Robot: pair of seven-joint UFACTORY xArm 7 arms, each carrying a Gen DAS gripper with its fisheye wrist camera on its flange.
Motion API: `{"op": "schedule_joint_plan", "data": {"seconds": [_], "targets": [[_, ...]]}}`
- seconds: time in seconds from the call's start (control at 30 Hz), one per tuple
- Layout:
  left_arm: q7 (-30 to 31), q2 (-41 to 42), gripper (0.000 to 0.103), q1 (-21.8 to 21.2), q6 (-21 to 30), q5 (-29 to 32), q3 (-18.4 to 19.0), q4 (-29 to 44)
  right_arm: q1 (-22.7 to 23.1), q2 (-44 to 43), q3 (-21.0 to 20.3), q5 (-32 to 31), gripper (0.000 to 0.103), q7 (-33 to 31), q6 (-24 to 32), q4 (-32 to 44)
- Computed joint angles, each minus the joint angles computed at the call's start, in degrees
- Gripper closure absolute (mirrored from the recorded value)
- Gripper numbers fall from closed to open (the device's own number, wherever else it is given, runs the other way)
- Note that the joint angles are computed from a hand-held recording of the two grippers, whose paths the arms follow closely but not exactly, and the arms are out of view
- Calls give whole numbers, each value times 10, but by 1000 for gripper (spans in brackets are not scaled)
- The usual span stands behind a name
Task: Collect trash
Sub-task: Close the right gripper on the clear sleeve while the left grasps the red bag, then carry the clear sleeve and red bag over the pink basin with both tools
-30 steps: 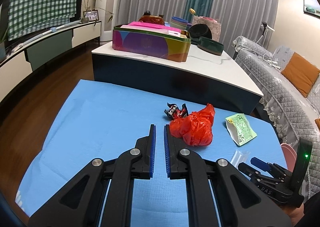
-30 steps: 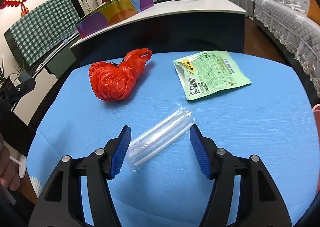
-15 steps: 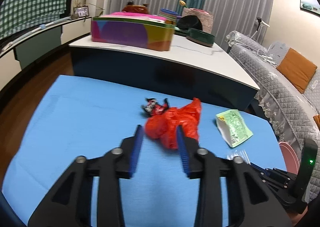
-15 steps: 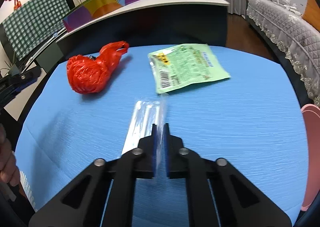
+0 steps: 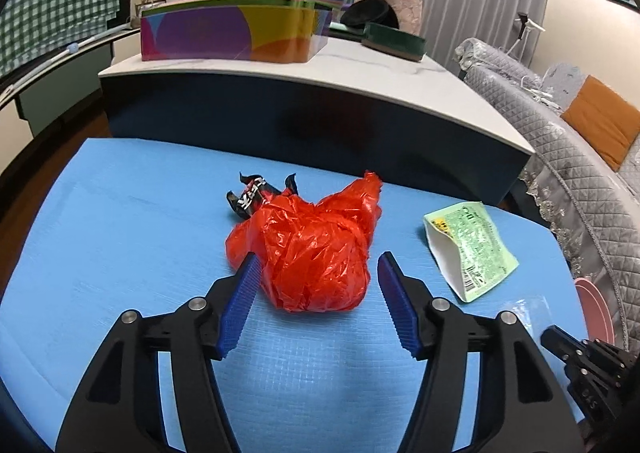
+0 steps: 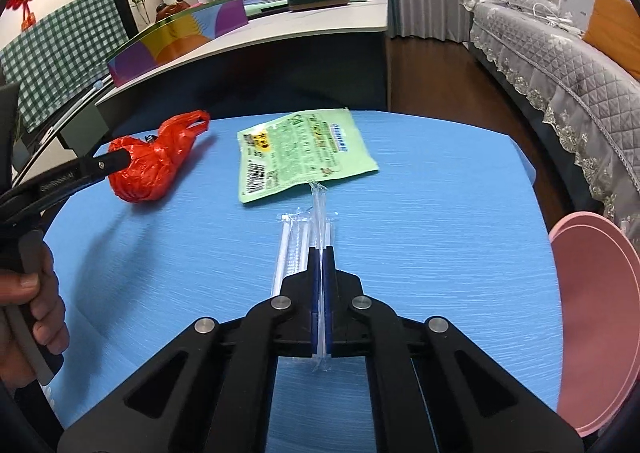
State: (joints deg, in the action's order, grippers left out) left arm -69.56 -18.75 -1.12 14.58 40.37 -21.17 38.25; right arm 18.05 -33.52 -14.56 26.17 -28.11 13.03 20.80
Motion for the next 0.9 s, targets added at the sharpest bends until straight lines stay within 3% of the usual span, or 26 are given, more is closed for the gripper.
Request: {"op": "schedule_joint_plan", "data": {"seconds": [0.27, 0.3, 0.37, 0.47, 0.9], "targets": [[-25, 25, 44, -8, 29, 24, 4, 20, -3, -14, -4, 3, 101, -15, 8, -5], [-26, 24, 47, -13, 33, 26, 7, 19, -5, -17, -2, 2, 101, -14, 8, -7], [-21, 22, 64, -22, 36, 28, 15, 18, -9, -22, 1, -1, 101, -11, 8, -10], [-22, 8, 69, -26, 35, 33, 18, 12, -15, -32, 3, -6, 101, -7, 10, -12], [29, -69, 74, -27, 17, 9, -15, -14, -55, -119, 17, -52, 101, 23, 16, -39]]}}
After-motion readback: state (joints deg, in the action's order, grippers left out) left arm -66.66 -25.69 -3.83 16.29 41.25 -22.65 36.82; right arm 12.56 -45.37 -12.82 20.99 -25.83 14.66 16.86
